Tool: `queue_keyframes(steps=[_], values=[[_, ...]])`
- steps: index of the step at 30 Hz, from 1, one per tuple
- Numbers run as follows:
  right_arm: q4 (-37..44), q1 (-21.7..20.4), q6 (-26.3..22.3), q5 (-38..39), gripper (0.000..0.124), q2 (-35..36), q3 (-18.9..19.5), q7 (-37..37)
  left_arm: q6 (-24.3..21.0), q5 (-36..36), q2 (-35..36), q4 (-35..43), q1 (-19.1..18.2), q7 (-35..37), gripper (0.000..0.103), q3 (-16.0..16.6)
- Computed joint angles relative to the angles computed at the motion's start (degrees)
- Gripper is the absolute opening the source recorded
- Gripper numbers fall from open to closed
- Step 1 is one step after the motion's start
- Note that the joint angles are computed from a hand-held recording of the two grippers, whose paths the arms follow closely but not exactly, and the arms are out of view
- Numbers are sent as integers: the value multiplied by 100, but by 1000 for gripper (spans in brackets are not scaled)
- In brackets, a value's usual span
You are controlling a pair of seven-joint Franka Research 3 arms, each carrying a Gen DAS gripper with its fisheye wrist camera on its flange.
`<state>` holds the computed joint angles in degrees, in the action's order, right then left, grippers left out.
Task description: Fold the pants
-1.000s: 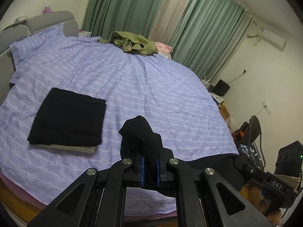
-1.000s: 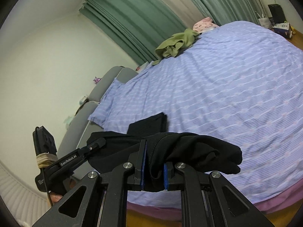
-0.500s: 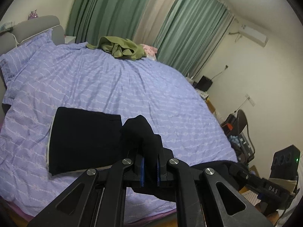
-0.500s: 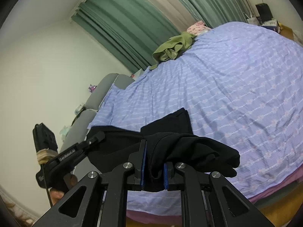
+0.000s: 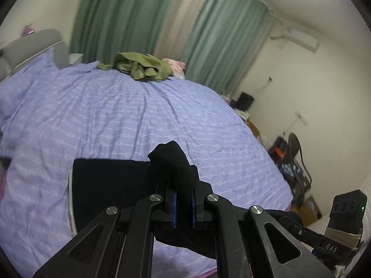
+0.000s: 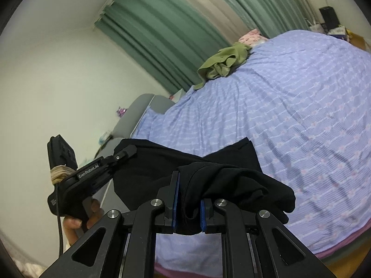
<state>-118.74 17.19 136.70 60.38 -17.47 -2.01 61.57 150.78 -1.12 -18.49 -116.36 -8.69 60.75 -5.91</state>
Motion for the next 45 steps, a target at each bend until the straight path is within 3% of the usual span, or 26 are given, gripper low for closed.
queue_keyframes(steps=[4, 7, 9, 11, 13, 16, 18, 22, 25, 30, 37, 40, 41, 42, 45], values=[[16, 109, 933, -156, 15, 216, 413, 673, -322, -1251, 674, 715, -347, 1888, 10, 705], [113, 220, 1799, -643, 15, 484, 731, 1466, -855, -2138, 1388, 1600, -265, 3151, 10, 959], [298, 221, 2351, -1443, 15, 798, 960, 2233, -1263, -2581, 1896, 2245, -73, 3716, 10, 979], [513, 219, 2599, -2164, 15, 1067, 1050, 2962, -1661, -2818, 2524, 3027, 179, 4048, 10, 924], [786, 140, 2903, -3518, 15, 1431, 1190, 4206, -1877, -3145, 2996, 3575, 451, 4349, 10, 790], [1148, 253, 3126, -5576, 15, 1877, 1128, 5974, -1959, -3495, 3580, 4085, 864, 4800, 10, 552], [1396, 578, 2972, -6473, 15, 2177, 907, 6851, -2047, -3315, 3798, 4108, 1027, 4748, 10, 499], [1559, 913, 2541, -6232, 15, 2690, 936, 7163, -2329, -2759, 4098, 3751, 1309, 4704, 10, 446], [1652, 886, 2160, -5052, 15, 3179, 1221, 6704, -2524, -2285, 4332, 3510, 1457, 4504, 10, 430], [1792, 1012, 1799, -4118, 15, 3639, 1309, 6356, -2211, -2006, 4252, 2781, 1777, 4335, 11, 245], [1936, 1191, 1590, -3485, 15, 3934, 1355, 6353, -2036, -1763, 4250, 2643, 2238, 4389, 14, -108], [2028, 1224, 1515, -3317, 15, 4070, 1365, 6384, -2050, -1481, 4325, 2737, 2246, 4232, 20, -100], [2087, 1240, 1463, -3308, 16, 4125, 1354, 6405, -2035, -1386, 4333, 2747, 2240, 4141, 28, -83], [2071, 1265, 1428, -3326, 16, 4118, 1329, 6440, -1893, -1177, 4309, 2697, 2177, 3952, 34, -9], [2292, 1392, 1000, -3582, 20, 4211, 1190, 6786, -1523, -490, 4249, 2553, 2011, 3537, 38, 168]])
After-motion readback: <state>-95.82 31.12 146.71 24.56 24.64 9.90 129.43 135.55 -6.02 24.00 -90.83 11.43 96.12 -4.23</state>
